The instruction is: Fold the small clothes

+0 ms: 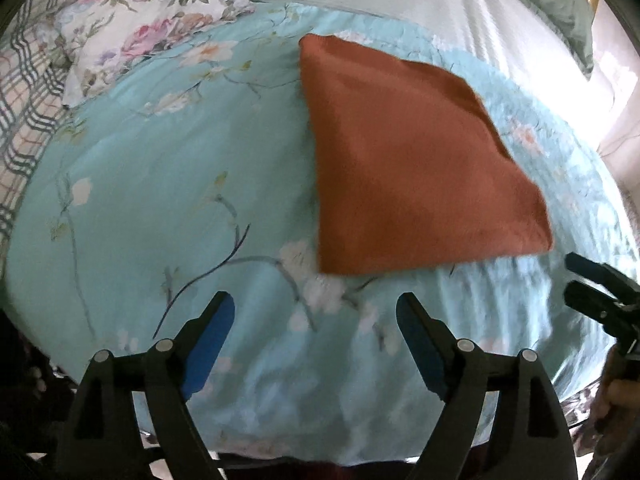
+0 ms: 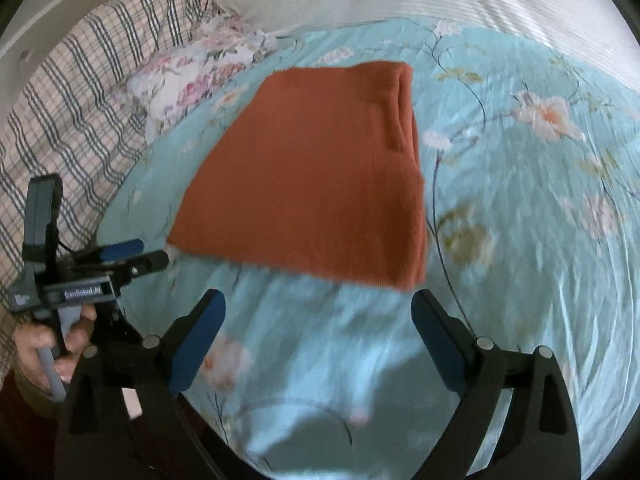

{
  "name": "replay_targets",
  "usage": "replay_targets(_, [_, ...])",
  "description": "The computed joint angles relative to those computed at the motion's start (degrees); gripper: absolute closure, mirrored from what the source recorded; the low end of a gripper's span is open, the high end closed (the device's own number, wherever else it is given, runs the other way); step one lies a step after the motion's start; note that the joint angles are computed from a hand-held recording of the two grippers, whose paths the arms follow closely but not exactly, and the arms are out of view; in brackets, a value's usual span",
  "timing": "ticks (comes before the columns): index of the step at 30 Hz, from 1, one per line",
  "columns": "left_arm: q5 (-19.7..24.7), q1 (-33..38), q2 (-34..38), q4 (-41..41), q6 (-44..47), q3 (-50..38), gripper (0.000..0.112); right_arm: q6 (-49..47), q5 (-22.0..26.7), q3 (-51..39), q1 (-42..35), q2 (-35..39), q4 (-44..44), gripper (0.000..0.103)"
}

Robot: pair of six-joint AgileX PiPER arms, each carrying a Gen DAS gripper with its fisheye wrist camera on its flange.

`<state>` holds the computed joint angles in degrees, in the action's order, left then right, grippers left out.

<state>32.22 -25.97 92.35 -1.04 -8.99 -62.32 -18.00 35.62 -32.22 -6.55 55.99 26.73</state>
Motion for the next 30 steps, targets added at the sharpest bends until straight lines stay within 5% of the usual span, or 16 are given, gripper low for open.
replay_targets(4, [-0.1, -4.4, -2.4, 18.9, -16.4, 3.8, 0.029, 0.3, 1.4, 2.5, -1.0, -3.1, -1.5, 0.007])
replay_targets(7, [0.5, -6.3, -4.3, 24.3, -20.3, 5.7, 0.029, -0.4, 2.9, 3.8, -2.3, -5.1, -2.0, 0.005])
replay_targets(21, [6.3, -9.7, -11.5, 26.6, -19.0, 3.6, 0.023, 5.9, 8.0, -2.2, 3.1, -11.0, -12.8, 0.003])
replay_targets(30, [5.3, -10.7, -9.4, 25.9, -18.0, 2.4, 0.022, 5.8, 4.7, -3.3, 4.2, -6.8, -12.6, 0.001])
